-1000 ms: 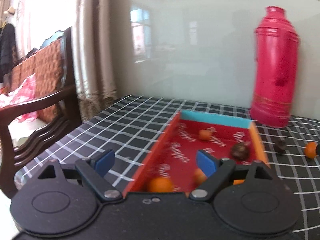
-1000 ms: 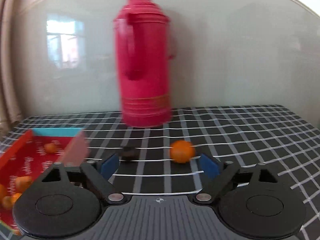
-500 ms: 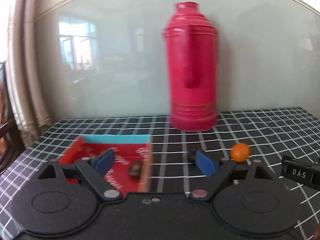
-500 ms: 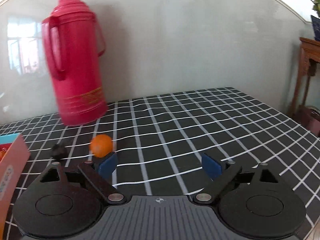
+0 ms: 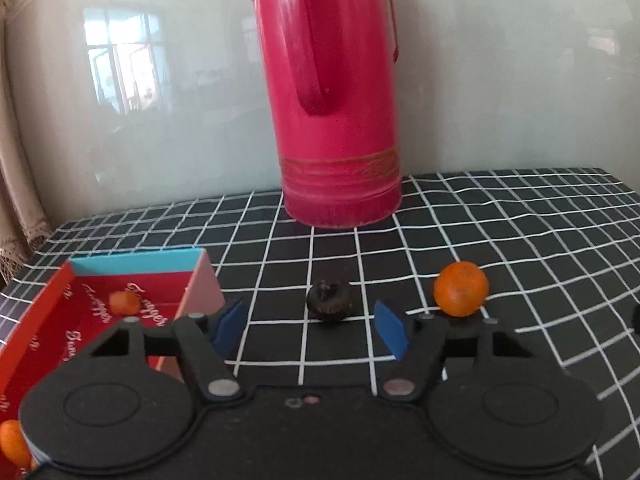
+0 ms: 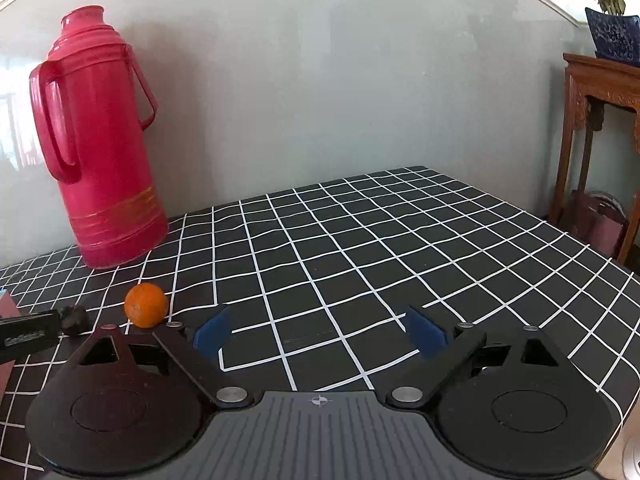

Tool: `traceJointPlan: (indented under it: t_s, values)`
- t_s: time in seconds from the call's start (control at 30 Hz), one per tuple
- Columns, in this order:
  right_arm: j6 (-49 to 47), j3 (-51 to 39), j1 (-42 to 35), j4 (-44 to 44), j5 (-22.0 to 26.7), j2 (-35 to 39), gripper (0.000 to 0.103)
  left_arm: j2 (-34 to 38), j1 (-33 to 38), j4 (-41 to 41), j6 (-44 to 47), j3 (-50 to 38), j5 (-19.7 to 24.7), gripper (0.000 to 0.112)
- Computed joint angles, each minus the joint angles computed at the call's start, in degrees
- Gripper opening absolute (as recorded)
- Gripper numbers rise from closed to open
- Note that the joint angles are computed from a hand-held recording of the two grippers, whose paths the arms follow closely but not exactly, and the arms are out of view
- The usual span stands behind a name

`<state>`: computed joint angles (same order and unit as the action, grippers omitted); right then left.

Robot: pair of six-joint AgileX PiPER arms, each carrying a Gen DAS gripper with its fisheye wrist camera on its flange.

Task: Organize fruits
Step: 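Move the left gripper to the last dark brown fruit and close on it, then carry the dark brown fruit with the left gripper into the box and open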

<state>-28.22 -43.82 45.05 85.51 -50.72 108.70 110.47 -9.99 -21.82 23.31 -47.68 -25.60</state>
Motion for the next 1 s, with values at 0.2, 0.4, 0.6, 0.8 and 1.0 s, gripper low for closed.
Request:
traceJointPlan:
  t_s: [0.2, 0.4, 0.6, 0.8, 1.0]
  values:
    - [-1.46, -1.83, -0.09, 2.12, -0.95, 1.22, 0.093, 4.52, 1.63, 0.54, -1.17, -7.54, 6.55, 0.059]
    - [-1.81, -2.71, 0.64, 2.66, -2.61, 1.68, 0.093, 9.14, 2.86, 2.21, -3.84, -14.71, 13.77, 0.047]
    - [-2.24, -2.59, 1.51, 3.56, -5.08, 1.57, 0.093, 10.3, 3.2, 11.97, -13.81, -15.81, 14.4, 0.028]
    - [-2.58, -2.64, 1.49, 3.49, -4.58, 1.52, 0.093, 10.47, 2.84, 12.07, -14.65, -15.34, 13.11, 0.027]
    - [-2.84, -2.87, 1.19, 3.4, -3.73, 1.83, 0.093, 5.5, 2.7, 12.96, -15.01, -9.23, 7.78, 0.027]
